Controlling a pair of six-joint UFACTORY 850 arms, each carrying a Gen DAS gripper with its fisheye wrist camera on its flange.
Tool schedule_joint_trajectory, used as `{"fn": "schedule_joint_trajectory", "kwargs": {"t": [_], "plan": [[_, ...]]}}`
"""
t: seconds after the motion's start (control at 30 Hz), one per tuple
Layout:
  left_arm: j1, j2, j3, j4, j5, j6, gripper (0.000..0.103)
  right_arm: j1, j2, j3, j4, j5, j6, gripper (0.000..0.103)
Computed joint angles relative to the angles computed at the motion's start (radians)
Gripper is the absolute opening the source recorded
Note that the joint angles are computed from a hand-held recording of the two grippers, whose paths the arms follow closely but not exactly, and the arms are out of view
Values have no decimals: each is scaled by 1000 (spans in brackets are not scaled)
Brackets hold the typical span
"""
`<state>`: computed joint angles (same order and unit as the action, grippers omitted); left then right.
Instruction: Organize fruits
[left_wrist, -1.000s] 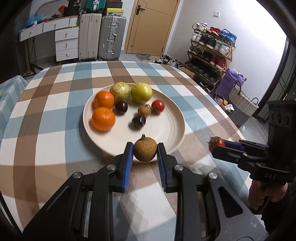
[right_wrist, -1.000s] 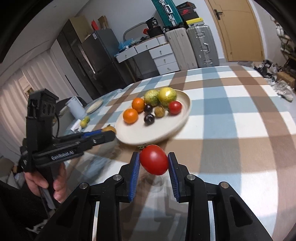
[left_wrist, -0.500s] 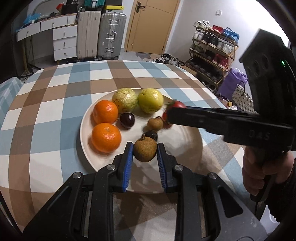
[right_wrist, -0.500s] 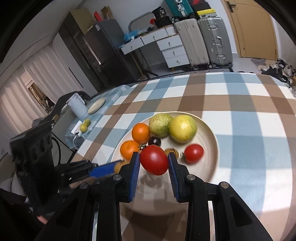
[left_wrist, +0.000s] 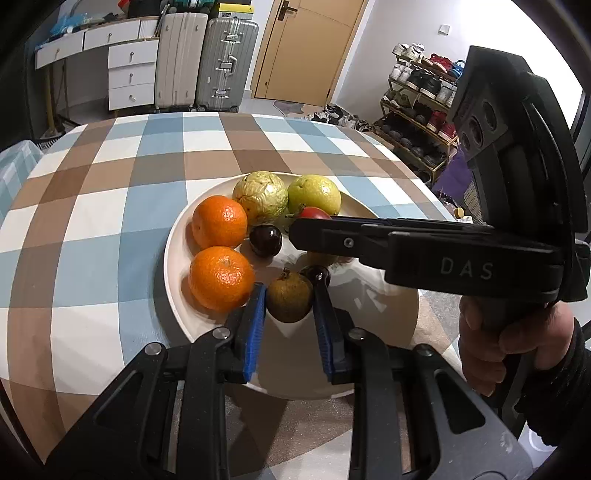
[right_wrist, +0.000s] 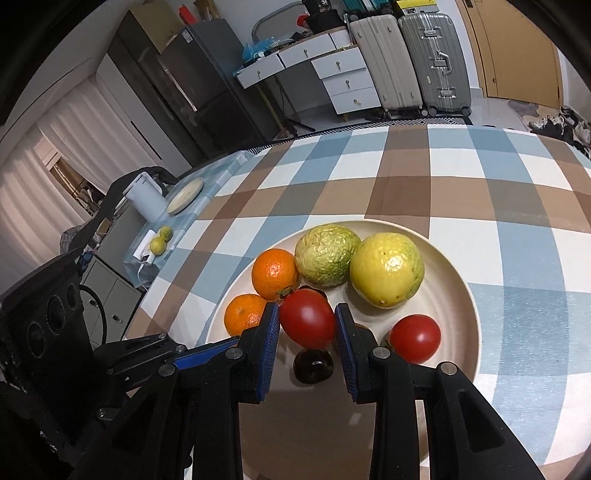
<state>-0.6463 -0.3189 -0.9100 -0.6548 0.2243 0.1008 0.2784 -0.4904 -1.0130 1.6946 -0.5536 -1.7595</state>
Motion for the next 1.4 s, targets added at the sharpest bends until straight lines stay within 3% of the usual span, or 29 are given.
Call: {"fn": "schedule_joint_trajectory", "kwargs": {"t": [0.13, 0.23, 0.43, 0.6, 0.67, 0.73, 0.83, 0.97, 1.07, 1.2, 1.4], "plan": [[-1, 11, 10, 30, 19, -25, 23, 0, 5, 6, 34, 1, -21, 32], [-7, 18, 9, -52, 20, 56, 25, -6, 17, 17, 75, -12, -46, 42], [-32, 55, 29, -237, 49, 220, 39, -32, 83, 84, 177, -47, -143, 49], [-64, 107, 58, -411, 96, 359, 42, -55, 156, 153, 231, -61, -189, 51], [-82, 131, 70, -478, 122, 416, 52, -65, 188, 181, 253, -69, -207, 57], [-105, 153, 78, -566, 163, 488, 64, -75, 223, 213, 283, -79, -235, 67], [-143, 193, 95, -653, 239, 535, 80, -89, 281, 265, 332, -101, -283, 71], [-187, 231, 96, -758, 322, 628, 82, -100, 372, 347, 453, -115, -394, 91], [-232, 261, 98, -813, 395, 683, 88, -112, 440, 407, 531, -140, -458, 99], [-304, 294, 101, -852, 529, 721, 102, -126, 533, 483, 624, -181, -546, 102], [-390, 349, 114, -866, 635, 749, 102, -135, 691, 618, 782, -322, -697, 103]]}}
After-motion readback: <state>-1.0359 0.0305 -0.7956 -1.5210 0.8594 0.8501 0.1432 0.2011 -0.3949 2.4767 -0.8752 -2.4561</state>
